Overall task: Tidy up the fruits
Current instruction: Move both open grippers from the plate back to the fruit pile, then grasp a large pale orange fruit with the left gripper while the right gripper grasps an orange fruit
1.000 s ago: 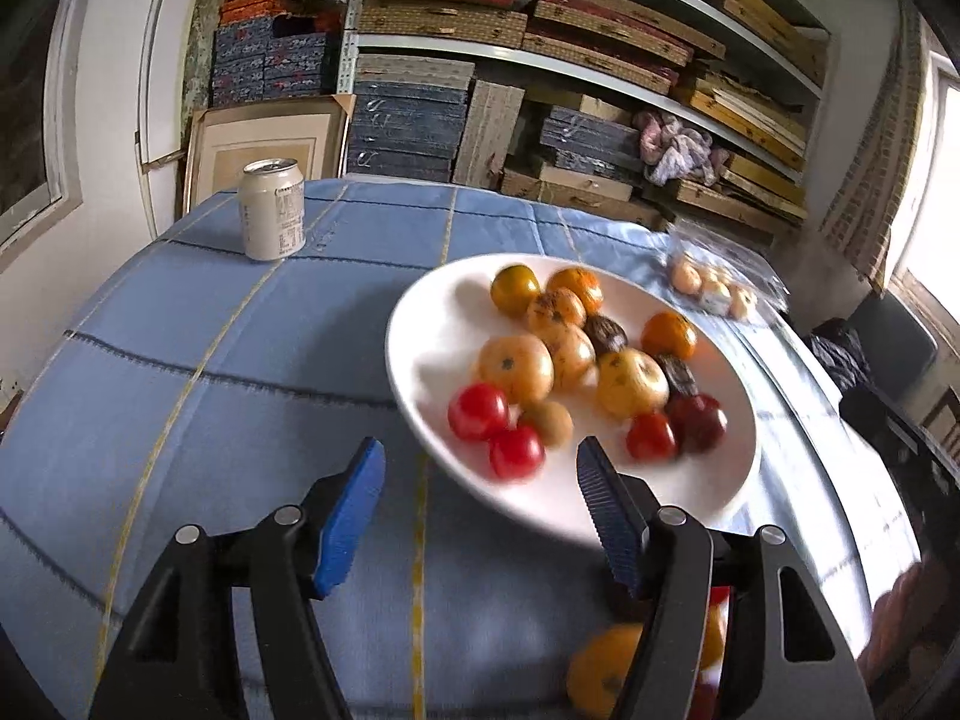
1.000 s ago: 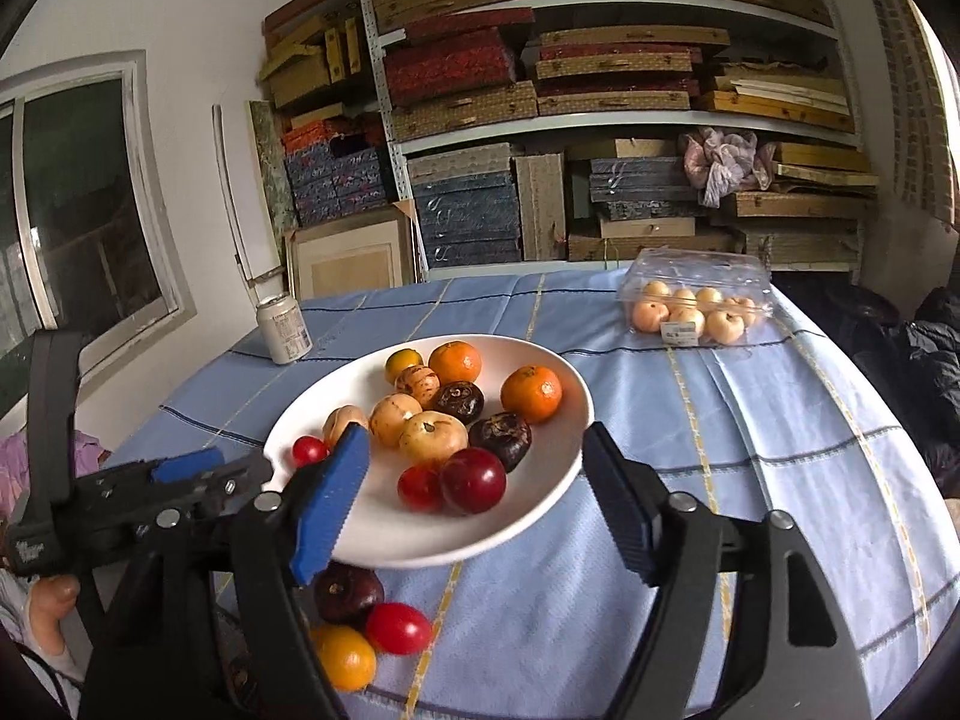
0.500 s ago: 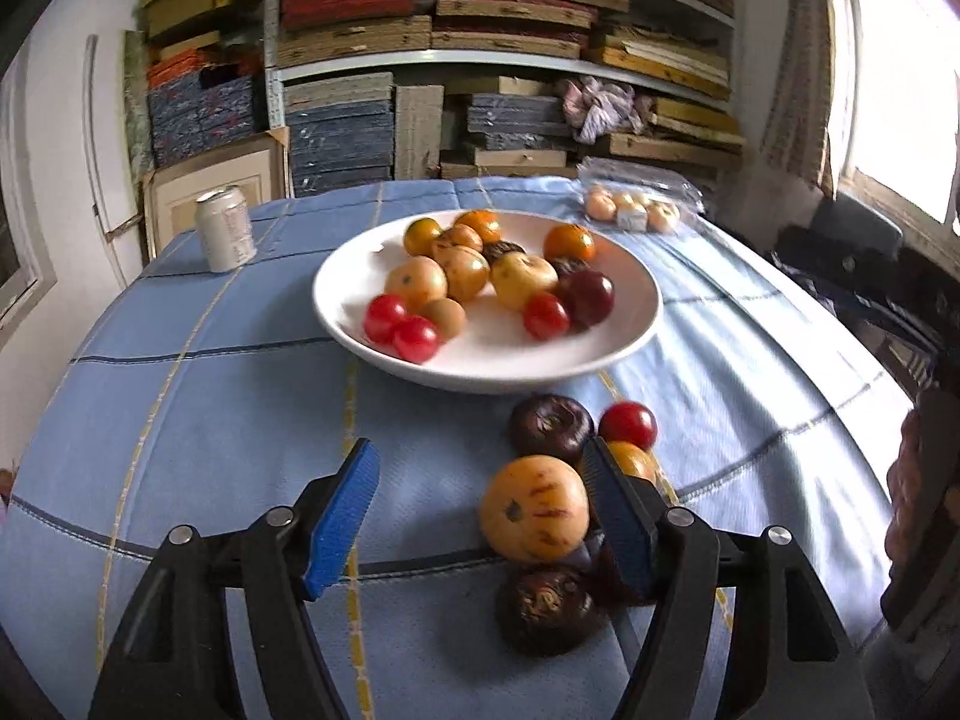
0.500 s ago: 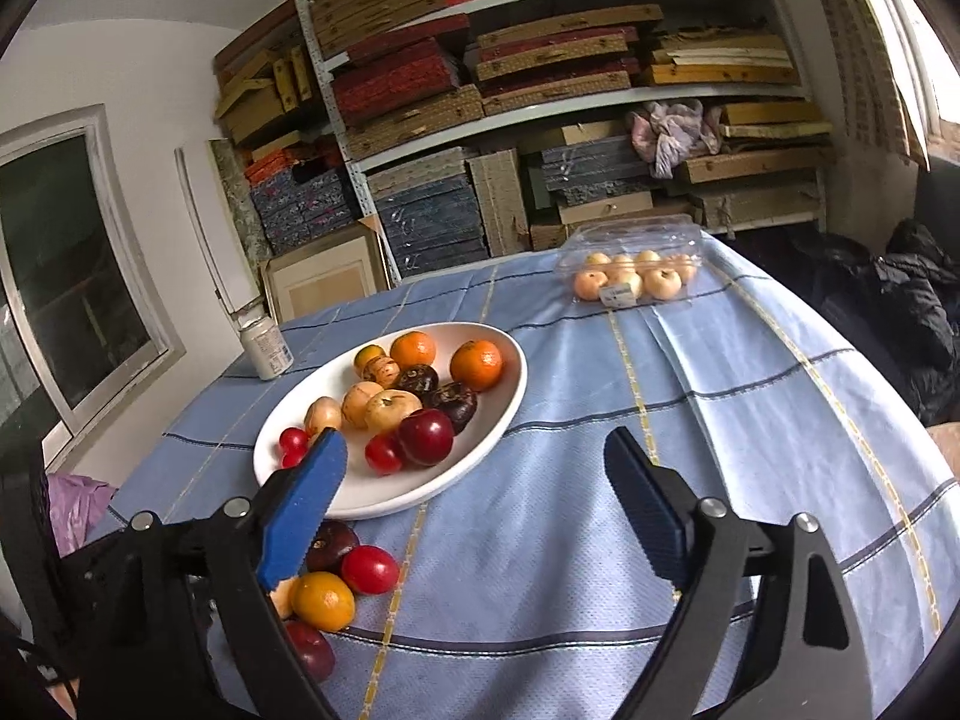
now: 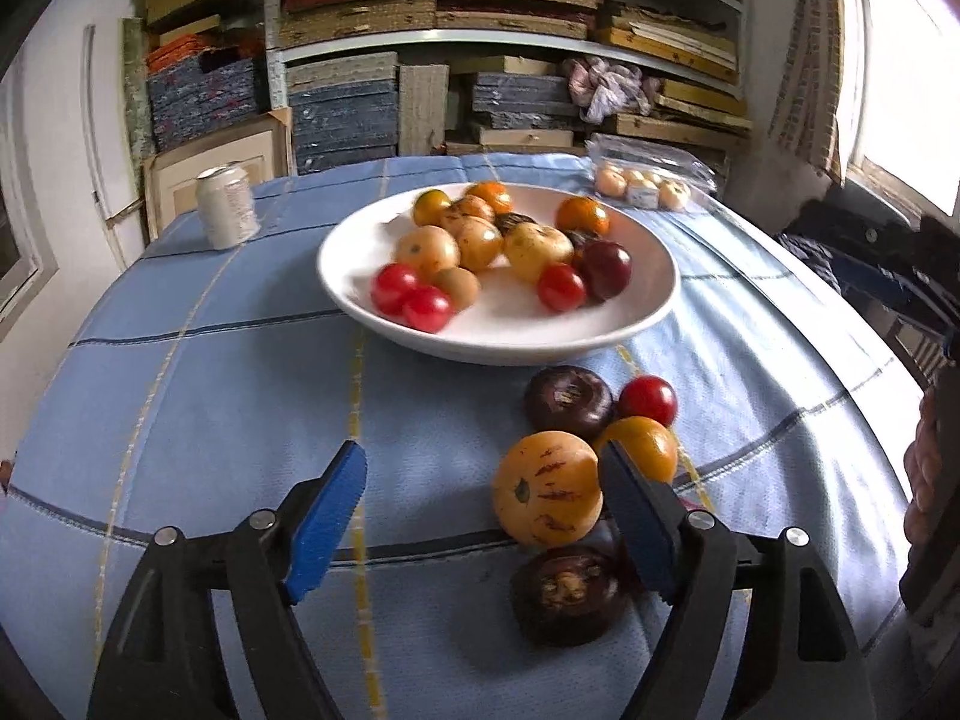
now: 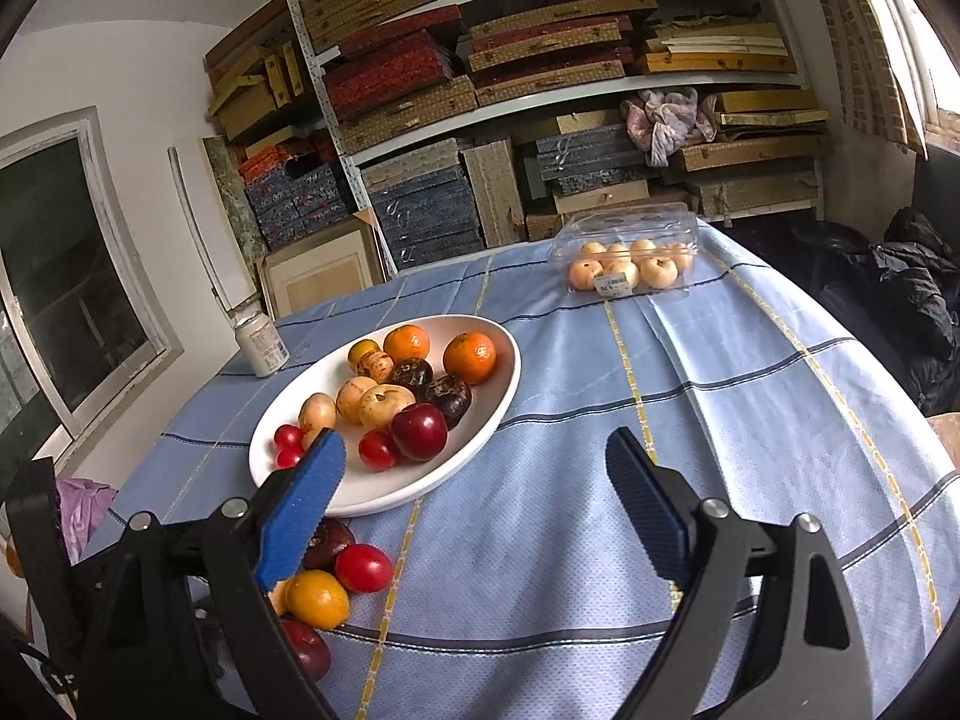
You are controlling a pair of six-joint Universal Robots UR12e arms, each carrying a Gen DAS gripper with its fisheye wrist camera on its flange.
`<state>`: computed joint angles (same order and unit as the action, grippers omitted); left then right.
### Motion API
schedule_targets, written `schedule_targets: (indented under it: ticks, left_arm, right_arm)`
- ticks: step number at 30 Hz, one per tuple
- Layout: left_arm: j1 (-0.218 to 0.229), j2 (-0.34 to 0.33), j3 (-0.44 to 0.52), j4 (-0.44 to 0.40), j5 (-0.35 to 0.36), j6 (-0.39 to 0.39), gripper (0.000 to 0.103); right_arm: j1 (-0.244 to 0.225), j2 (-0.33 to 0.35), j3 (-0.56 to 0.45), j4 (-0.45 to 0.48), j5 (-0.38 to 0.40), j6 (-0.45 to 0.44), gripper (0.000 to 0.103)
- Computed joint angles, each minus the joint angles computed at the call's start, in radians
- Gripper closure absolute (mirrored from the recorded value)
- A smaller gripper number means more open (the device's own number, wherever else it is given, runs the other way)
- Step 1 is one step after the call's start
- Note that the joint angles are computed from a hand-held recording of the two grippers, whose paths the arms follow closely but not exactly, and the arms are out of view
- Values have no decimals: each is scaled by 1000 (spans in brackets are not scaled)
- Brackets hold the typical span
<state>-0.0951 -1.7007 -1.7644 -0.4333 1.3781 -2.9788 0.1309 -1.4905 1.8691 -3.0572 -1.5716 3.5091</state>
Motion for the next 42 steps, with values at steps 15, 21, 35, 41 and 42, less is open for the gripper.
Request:
schedule_targets:
  ticks: [15, 21, 35, 41, 42]
  left_arm:
    - [61, 30, -28, -14, 30, -131, 26]
    - [38, 33, -41, 28, 5, -43, 26]
    - [36, -3, 11, -113, -57, -21, 56]
    - [44, -12, 28, -167, -87, -28, 56]
    - [44, -12, 28, -167, -86, -29, 56]
  right_arm:
    - [-1, 2, 0, -4, 5, 2, 17]
    - [1, 6, -2, -6, 7, 0, 17]
    - [5, 8, -6, 2, 14, 0, 17]
    - [6, 9, -6, 6, 20, -4, 17]
    - [7, 9, -6, 8, 21, -6, 17]
